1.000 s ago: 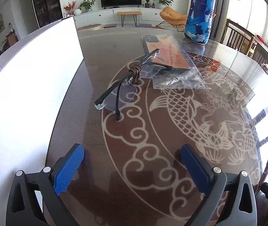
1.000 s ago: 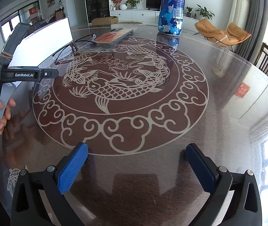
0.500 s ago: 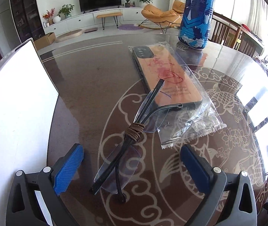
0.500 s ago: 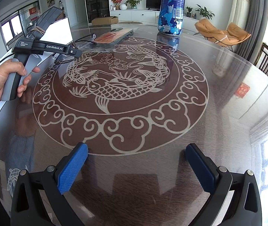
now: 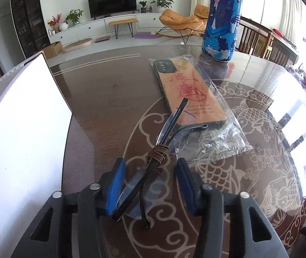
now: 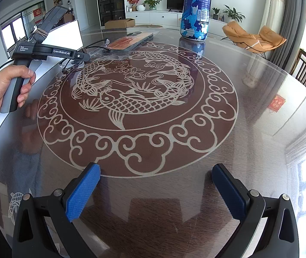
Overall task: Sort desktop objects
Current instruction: 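Grasp the black-framed glasses with the left tool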
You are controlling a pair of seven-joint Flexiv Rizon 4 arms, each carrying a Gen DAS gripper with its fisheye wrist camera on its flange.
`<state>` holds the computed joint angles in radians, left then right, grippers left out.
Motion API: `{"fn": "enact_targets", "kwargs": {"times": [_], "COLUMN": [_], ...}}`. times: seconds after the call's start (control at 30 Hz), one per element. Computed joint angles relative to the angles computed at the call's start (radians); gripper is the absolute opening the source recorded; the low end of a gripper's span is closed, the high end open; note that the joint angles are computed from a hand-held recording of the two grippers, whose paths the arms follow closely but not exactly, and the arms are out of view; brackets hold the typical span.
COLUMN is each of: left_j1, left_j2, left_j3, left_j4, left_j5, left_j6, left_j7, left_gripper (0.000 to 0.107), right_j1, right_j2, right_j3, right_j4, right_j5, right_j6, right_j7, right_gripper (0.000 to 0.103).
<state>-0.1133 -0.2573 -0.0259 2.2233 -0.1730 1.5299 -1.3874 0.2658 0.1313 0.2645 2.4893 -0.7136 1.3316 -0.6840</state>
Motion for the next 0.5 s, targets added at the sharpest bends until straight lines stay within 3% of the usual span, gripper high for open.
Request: {"fn": "enact_targets", "kwargs": {"times": [0.17, 0.23, 0.33, 0.43, 0.5], "left_j1": [-0.135, -0.239, -0.356, -0.358, -0.34], "left_j2": [0.028, 0.05, 0.108, 0.186, 0.229], "left_j3": [0.177, 0.308, 0.444, 0.443, 0.416], "left_j4": [0.026, 0.027, 0.034, 0.094, 0.134], "left_j5": [0.146, 0.284, 0.488, 0.544, 0.522], "left_j6": [0.021, 0.001, -0.065, -0.099, -0.114], "left_j7": [-0.219, -0.381, -0.637, -0.743, -0.743], "left_gripper": [0.025, 0.025, 0.025, 0.025, 0.025], "right_j1": [0.0, 0.0, 0.0, 0.0, 0.0], "right_j2": [0.0, 0.0, 0.0, 0.0, 0.0], "right_j3": [0.0, 0.0, 0.001, 0.0, 0.0], "right_j4": [0.0, 0.0, 0.0, 0.0, 0.0], "right_j5": [-0.001, -0.001, -0.002, -0.001, 0.0], "right_j6": [0.0, 0.0, 0.0, 0.0, 0.0], "right_j7": [0.001, 0.001, 0.002, 0.001, 0.0], "right_gripper": [0.103, 0.103, 0.103, 0.103, 0.103]}}
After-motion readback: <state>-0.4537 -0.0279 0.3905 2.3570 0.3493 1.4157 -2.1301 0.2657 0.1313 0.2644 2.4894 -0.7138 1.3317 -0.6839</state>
